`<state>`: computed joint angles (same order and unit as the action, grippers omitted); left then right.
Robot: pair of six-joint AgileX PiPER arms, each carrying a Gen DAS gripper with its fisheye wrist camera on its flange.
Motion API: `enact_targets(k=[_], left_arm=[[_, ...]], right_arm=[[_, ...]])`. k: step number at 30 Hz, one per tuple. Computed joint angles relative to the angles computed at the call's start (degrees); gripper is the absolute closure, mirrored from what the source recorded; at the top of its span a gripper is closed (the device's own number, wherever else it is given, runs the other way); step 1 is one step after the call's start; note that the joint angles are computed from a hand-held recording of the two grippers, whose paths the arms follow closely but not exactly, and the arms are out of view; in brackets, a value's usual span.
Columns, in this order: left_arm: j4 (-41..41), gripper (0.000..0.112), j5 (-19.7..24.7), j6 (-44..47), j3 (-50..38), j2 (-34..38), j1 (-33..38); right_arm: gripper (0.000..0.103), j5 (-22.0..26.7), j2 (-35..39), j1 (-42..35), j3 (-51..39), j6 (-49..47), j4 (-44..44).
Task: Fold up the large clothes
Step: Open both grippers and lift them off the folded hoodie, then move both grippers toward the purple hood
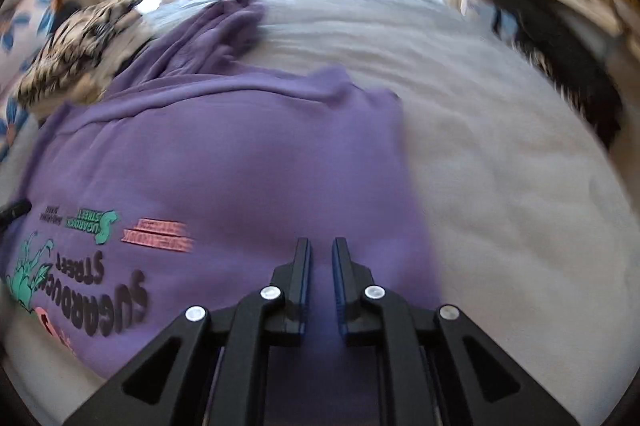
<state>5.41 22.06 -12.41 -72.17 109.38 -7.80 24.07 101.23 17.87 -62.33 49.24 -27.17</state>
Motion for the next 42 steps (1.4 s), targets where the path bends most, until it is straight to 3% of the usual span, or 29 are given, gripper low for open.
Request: enact_targets(k=[2, 8, 12, 15, 24, 35, 42], left_arm=[[1.95, 0.092, 0.79, -2.62, -0.37, 0.10, -0.38], [4.51, 0.088, 6.43, -5.58, -4.21, 0.91, -2.16], [6.50, 0.063, 8.05, -9.37, -2.61, -1.85, -3.71], [13.60, 0.047, 8.53, -17.51, 0.12, -5.20, -6.25], [19.30, 0.046, 14.30, -23.60, 5.38, -14.26, -11.88], [19.23, 0.045, 20.27, -25.63, 12.79, -27.37, -17.13], [19.15, 0.042, 23.25, -24.52, 12.68, -31.32, -19.30]], right_arm=[[0.096, -0.79, -1.11, -1.45, 0.47, -3.95, 5.36], [0.092, 5.87, 0.63, 1.99, -3.86, 0.10, 1.11], [0.092, 6.37, -0.06, 2.16, -4.46, -3.08, 6.40], [0.092, 7.30, -0.84, 3.03, -4.81, -3.87, 8.21], [0.092, 11.12, -5.96, 8.67, -3.73, -2.06, 7.61], [0.092, 17.24, -11.94, 18.13, -1.19, 3.15, 6.52], [0.092, 21.78, -12.68, 22.03, -4.06, 3.03, 6.51]])
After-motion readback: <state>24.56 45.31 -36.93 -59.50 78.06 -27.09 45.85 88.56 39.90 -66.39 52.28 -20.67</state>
